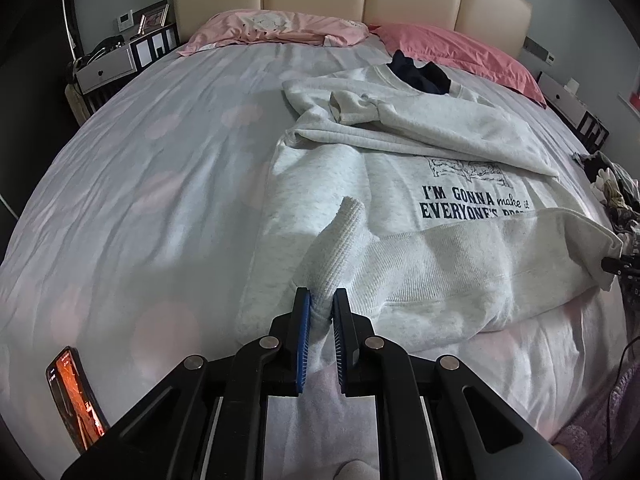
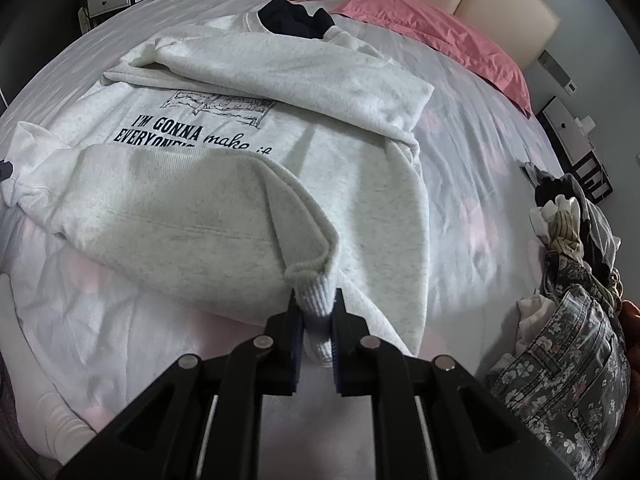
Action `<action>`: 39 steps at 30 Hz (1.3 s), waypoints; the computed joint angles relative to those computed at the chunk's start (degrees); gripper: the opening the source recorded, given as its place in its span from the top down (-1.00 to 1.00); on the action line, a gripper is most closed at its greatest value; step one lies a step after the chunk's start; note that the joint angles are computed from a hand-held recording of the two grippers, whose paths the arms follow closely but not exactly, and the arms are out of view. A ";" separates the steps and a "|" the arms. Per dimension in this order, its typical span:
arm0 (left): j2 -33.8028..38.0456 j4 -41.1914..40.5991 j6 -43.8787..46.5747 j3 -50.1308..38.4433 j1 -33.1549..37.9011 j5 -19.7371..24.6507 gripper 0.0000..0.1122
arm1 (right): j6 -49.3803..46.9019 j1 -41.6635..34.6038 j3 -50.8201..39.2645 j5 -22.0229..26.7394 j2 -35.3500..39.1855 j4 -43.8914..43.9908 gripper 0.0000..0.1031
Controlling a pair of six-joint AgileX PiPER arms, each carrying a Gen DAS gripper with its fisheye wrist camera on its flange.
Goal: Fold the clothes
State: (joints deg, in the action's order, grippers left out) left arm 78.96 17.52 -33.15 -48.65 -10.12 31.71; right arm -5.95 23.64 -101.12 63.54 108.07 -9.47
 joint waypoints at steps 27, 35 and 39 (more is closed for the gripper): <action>-25.39 4.72 -15.89 3.98 -4.67 7.34 0.84 | 11.16 -2.20 7.01 -6.20 -18.99 -6.36 0.85; -32.30 26.94 -39.44 0.80 -26.01 25.19 1.00 | 13.56 -2.70 9.20 -5.89 -27.61 -7.42 0.85; -31.92 22.67 -33.61 -0.38 -23.73 24.27 1.00 | 11.66 -0.59 8.43 -4.11 -27.27 -7.91 0.85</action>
State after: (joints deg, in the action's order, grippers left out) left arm 47.04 40.19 -66.76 -49.04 -33.85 55.98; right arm 5.71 23.05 -92.69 59.43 80.79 -17.38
